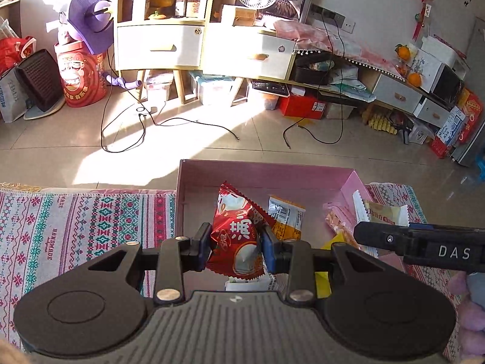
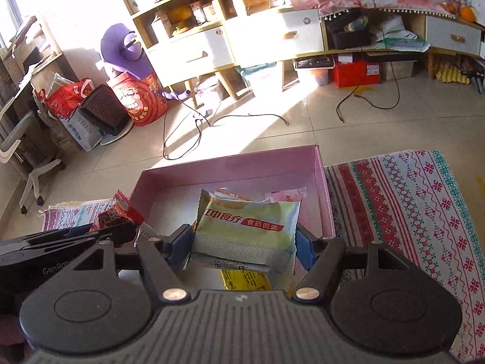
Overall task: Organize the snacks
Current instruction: 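Lift both held snacks and carry them toward the pink box, then open the left tool over the pink box while the right tool releases its packet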
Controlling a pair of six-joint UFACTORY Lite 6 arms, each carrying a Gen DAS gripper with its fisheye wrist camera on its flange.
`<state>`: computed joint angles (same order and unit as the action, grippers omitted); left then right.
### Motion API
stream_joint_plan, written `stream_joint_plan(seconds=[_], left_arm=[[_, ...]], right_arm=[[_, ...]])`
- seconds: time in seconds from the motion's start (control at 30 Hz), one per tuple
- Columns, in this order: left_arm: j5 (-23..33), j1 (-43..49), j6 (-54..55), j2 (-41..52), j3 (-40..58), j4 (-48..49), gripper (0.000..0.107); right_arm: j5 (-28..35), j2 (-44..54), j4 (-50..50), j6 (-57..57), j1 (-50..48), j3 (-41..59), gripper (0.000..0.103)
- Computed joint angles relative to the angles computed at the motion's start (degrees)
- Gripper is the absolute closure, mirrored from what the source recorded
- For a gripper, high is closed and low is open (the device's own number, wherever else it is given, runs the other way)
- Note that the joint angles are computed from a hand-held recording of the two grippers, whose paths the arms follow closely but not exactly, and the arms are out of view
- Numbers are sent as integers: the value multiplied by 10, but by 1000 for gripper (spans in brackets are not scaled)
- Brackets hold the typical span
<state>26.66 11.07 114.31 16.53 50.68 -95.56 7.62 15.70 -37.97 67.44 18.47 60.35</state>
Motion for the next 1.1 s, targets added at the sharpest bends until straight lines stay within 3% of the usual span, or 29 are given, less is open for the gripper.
stream_joint_plan(seconds=[0.33,0.57,0.63,0.73,1.1], left_arm=[[-23,-41,99,85,58,-138,66],[-33,-52,133,106,75,-171,65],[-29,-48,128,106,73,-163,59],[-17,-39,117,97,63,-156,41],[-5,-10,101,0,-18,-95,19]], right_arm=[[5,93,-148,127,-6,73,35],[15,112,-160,135,-1,95,30],[12,106,-181,160,-2,86,29],[11,98,-130,116,-5,85,24],[41,12,-119,93,16,23,15]])
